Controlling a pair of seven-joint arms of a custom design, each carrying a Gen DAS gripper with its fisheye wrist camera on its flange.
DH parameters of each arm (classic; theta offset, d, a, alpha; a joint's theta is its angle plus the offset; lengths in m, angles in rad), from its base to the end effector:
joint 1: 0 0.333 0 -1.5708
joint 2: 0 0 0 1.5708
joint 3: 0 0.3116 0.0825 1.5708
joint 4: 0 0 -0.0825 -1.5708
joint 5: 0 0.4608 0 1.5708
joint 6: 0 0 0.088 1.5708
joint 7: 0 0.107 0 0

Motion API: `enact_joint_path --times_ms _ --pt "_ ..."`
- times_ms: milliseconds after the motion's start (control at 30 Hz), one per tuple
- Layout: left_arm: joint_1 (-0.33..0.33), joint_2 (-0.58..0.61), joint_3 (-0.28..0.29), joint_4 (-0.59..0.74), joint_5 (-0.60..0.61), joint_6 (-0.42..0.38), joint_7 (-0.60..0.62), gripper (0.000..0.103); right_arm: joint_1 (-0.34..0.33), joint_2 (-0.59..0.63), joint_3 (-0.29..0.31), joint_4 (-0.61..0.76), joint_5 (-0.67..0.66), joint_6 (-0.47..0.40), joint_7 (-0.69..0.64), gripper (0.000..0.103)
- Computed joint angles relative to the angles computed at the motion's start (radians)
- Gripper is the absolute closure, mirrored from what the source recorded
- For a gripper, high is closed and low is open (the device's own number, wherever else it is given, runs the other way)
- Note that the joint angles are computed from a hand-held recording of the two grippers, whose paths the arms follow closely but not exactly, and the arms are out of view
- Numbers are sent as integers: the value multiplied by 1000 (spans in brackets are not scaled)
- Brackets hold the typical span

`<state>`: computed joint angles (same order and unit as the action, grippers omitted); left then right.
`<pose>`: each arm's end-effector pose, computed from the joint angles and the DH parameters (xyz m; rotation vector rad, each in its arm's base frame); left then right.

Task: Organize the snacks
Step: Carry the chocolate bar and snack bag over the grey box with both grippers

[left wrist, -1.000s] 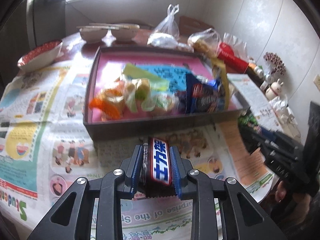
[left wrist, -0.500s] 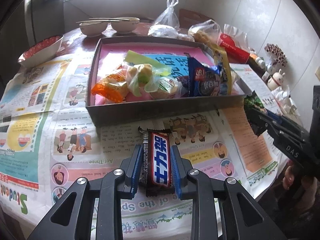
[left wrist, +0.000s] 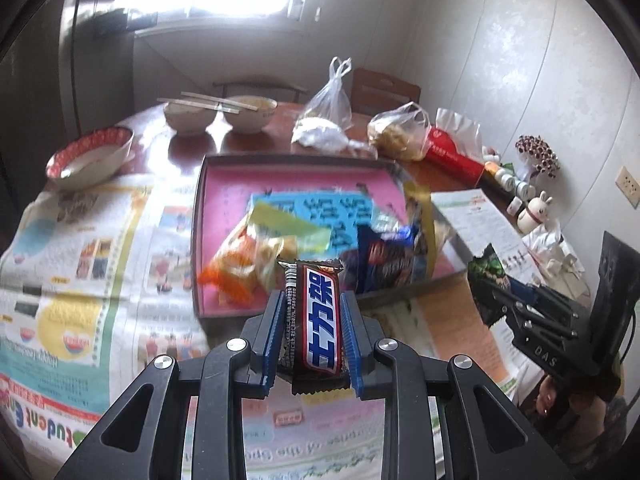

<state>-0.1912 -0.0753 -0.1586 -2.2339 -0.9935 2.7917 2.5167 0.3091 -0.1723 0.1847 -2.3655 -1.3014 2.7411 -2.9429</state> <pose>0.5868 -0.1737 0.4113 -1.4258 2.2897 -1.1321 0.4792 0.3010 0.3807 -1.5267 1.7888 -0.7777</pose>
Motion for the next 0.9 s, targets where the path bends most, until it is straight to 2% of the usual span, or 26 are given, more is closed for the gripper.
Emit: enact_joint_path --times_ms 200,900 --pt "-4 55 -20 62 39 43 -30 75 -9 -6 -4 6 -15 -10 3 72" --pt "35 236 -87 219 266 64 -223 74 -32 101 -61 86 -6 51 -31 72"
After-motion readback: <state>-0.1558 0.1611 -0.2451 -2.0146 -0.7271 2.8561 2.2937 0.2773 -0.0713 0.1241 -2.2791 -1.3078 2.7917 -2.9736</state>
